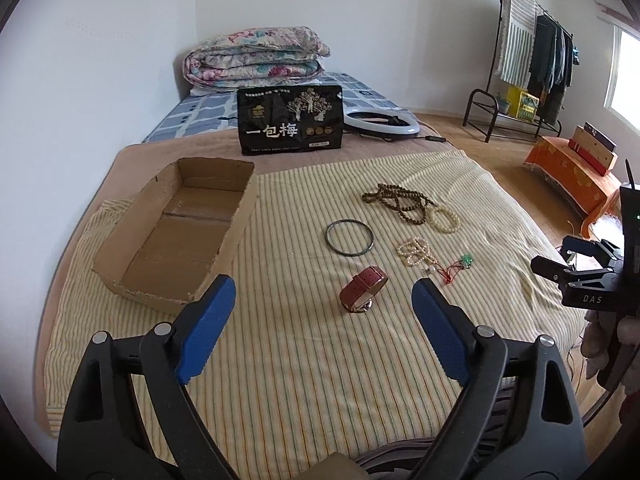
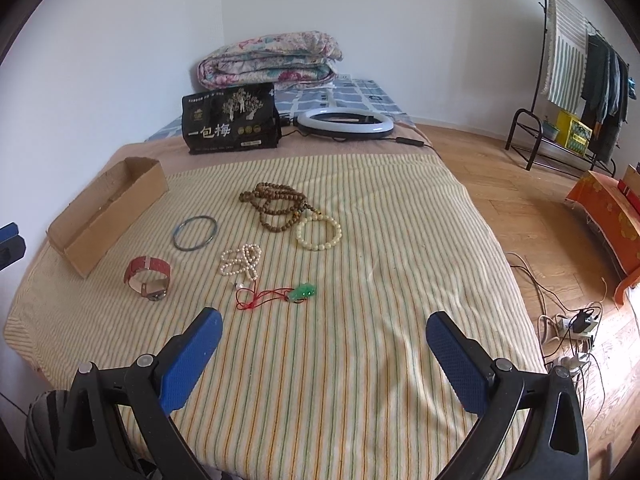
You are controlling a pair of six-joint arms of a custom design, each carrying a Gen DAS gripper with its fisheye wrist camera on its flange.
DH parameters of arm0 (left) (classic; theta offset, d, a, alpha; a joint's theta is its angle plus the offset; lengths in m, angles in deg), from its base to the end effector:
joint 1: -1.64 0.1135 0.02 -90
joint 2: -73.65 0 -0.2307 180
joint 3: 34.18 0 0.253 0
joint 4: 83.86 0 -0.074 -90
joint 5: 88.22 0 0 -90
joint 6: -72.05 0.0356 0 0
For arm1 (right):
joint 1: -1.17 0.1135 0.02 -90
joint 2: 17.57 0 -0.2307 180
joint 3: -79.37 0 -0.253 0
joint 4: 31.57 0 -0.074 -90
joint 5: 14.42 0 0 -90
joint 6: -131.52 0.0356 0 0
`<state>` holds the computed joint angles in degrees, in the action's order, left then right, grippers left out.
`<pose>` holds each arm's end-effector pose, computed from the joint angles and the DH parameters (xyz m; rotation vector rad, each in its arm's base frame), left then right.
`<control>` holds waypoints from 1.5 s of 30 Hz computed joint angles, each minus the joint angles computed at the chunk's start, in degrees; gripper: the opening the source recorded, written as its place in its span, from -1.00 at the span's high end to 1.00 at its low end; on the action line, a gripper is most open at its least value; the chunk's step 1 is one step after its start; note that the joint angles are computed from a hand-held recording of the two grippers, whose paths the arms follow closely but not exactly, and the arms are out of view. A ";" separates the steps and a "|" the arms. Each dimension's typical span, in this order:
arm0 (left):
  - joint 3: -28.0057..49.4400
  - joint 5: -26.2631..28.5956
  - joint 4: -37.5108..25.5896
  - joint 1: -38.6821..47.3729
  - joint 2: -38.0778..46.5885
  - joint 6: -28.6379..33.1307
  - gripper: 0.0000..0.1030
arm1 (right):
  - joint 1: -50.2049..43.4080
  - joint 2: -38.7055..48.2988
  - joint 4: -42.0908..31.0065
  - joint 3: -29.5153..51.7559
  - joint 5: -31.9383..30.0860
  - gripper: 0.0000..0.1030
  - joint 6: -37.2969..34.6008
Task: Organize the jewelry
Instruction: 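Lower the left tool and grasp the red watch while the right tool grasps the green jade pendant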
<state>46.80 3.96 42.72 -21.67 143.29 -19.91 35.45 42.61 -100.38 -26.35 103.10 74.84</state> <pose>0.2466 -0.1077 0.3061 0.4489 2.2758 -0.2685 0.1841 0.1056 0.2891 0.1650 2.3754 -0.0630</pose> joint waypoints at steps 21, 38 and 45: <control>6.43 6.09 4.08 -0.73 21.74 6.94 -0.36 | -13.67 14.84 18.23 -3.89 -18.40 -0.53 -14.00; 12.28 6.11 4.60 -2.56 30.83 8.25 -0.17 | -15.57 22.65 21.39 -1.63 -21.83 -0.11 -19.67; 13.20 6.93 4.39 -3.19 32.30 8.57 0.14 | -15.53 24.16 21.64 -0.72 -22.30 0.17 -21.21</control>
<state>60.00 10.89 47.10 -24.86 175.59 -11.33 19.92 66.76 -78.74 -27.07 80.80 53.64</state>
